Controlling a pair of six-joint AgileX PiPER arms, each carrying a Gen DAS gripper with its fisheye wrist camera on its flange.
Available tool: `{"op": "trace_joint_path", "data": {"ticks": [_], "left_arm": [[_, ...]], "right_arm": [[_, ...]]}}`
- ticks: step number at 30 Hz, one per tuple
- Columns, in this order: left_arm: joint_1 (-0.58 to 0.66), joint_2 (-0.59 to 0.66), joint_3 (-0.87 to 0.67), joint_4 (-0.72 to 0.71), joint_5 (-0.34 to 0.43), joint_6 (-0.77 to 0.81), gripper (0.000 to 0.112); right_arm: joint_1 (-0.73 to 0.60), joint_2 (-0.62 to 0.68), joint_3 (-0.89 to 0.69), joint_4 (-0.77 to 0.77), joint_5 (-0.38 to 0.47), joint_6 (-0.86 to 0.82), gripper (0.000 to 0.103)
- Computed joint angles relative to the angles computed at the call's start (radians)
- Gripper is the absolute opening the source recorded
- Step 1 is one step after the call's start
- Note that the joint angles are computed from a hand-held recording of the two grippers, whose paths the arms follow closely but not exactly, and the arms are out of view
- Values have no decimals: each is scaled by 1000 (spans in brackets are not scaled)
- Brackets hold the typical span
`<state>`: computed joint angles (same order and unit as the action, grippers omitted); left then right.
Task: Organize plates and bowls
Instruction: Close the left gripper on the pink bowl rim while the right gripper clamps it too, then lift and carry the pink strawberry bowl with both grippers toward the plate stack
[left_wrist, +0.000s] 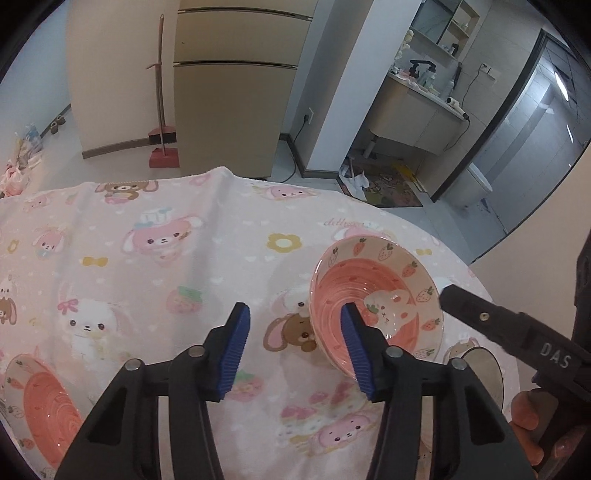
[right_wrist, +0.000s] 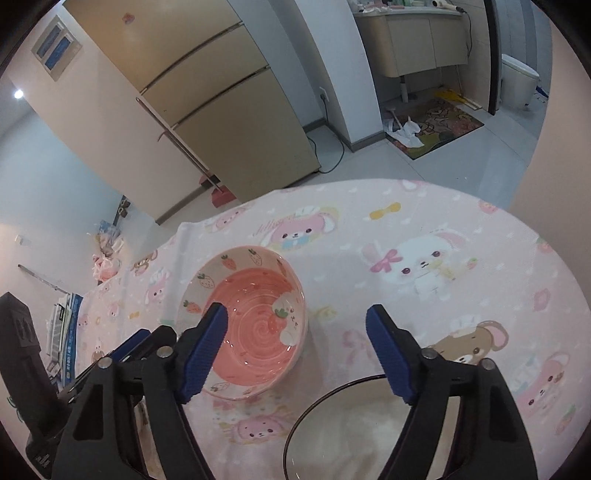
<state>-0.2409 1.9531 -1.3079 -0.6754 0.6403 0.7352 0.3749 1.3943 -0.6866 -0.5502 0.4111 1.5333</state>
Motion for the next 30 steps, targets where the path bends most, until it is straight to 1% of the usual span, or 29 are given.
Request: {"op": "trace_joint_path", "data": {"ticks": [1,3,4,5,7,8,9,11,12,14,17,18,19,21,24,27,30], "left_arm": [[-2,8,-2,-5,1,7,48],[-12,17,1,-3,-16,10,39],[-20,21,5,0,-29,11,32],[-23,25,7,-10,-29,21,31],[-27,34,8,-33,-27,44,31],[-32,34,12,-37,-33,54,31],[-37,33,17,-39,-44,60,31],[-50,32,29,-35,-75,60,31],[-57,36,31,-29,-86,54,31],[-63,51,25,-24,-84,50,26],[-63,73,17,-59,-74,79,25],[-61,74,17,-76,-69,97,23],[-61,73,18,-75,-72,97,22],[-62,69,20,-63,-70,91,21],[-58,63,16,-40,-58,65,18],[-41,45,13,-59,-29,73,17],[-24,-13,40,-86,-26,106,17]], "right_arm": [[-7,18,-1,17,-16,-18,68],[-6,42,-8,0,-13,-5,60],[-4,51,-13,-6,-7,0,56],[-5,59,-14,-5,-12,-1,54],[-18,72,-9,36,-46,-47,47],[-26,79,-7,63,-63,-78,46],[-26,87,-11,57,-63,-74,43],[-10,104,-26,13,-32,-28,38],[-4,108,-26,-14,-28,6,34],[9,117,-23,-86,-25,85,32],[17,143,-47,-74,-7,40,24],[20,150,-51,-82,-5,44,18],[26,152,-49,-109,-1,78,7],[44,152,-44,-172,19,168,7],[50,147,-50,-155,35,144,6],[49,111,-36,-151,18,153,7],[88,71,-45,-186,69,185,7]]}}
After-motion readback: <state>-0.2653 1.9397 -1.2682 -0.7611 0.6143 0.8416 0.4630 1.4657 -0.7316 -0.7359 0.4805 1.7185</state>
